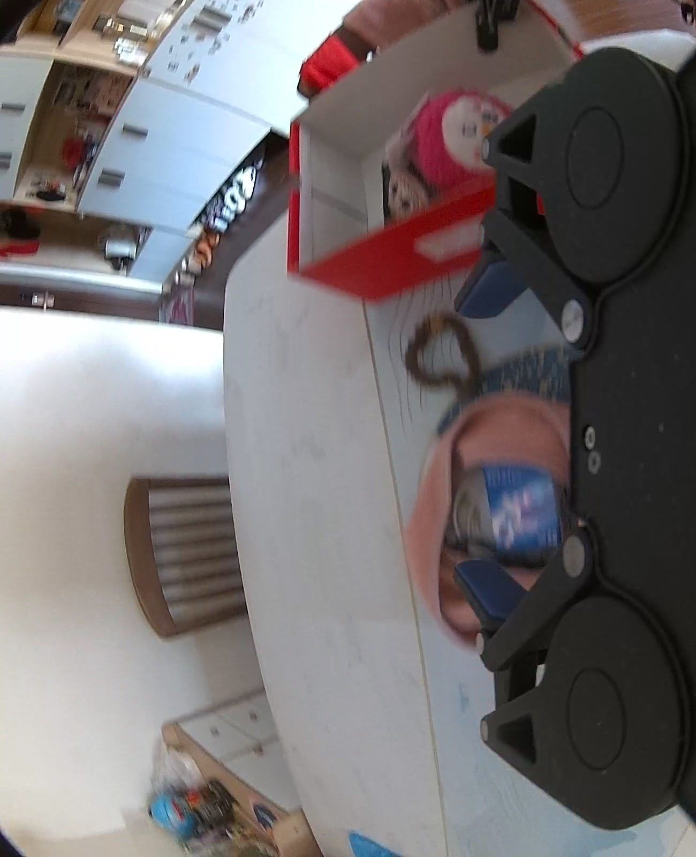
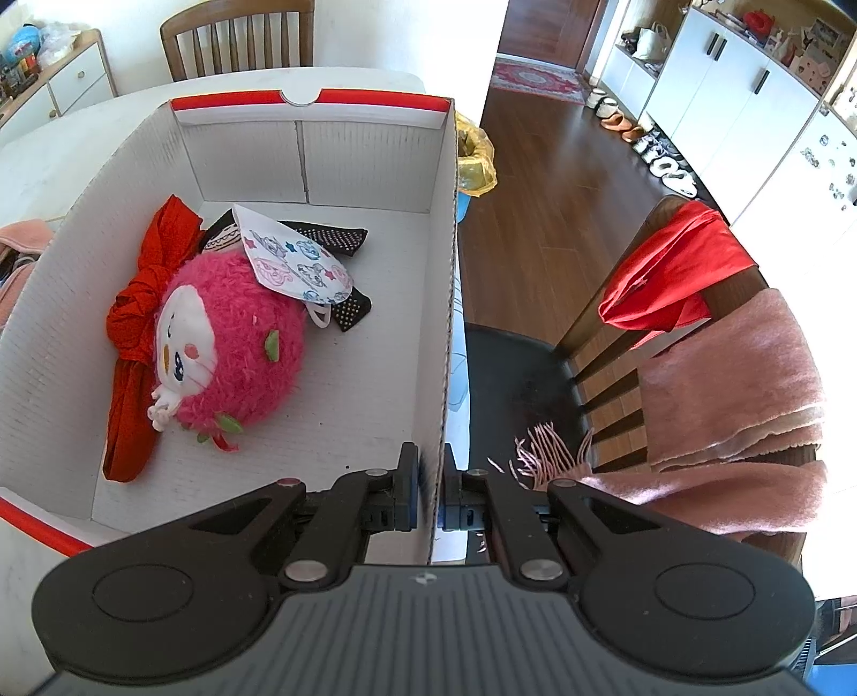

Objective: Organize objects
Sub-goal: 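Move the left gripper to the pile and grasp the pink towel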

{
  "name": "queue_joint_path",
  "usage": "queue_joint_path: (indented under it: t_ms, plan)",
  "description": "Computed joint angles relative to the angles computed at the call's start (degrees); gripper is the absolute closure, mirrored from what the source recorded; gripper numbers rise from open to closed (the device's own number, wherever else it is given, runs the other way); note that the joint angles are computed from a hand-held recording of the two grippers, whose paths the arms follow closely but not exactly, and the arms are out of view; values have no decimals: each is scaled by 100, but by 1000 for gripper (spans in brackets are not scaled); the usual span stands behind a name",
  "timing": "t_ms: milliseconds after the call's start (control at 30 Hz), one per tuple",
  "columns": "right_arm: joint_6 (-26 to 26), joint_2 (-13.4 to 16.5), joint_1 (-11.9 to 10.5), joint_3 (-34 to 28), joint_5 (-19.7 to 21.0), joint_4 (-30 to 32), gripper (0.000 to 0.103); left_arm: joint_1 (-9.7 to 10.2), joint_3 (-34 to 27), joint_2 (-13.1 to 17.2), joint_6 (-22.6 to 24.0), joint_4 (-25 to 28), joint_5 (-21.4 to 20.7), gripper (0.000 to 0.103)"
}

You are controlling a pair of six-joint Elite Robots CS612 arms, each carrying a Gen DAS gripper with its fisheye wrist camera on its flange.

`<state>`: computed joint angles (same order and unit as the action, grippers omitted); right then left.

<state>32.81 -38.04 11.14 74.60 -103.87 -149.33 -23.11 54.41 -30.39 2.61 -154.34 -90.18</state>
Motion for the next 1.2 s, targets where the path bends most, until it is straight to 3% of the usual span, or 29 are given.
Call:
queue_joint_path:
  t_ms: [233,433,767,1200]
  plan:
    - [-44,-2,11,-16,-22,53,98,170,-423,279,-366,419,406,6]
    - [-22,3,21,-39,-42,106,97,207,-768,536,-414,787,881,11]
    - [-17,24,39,-101,-87,199,96,298,-1253,863,-806,1417,796,17]
    - [-25,37,51,-128,-87,218,96,405,-1366,921,-1408,1648,305,63]
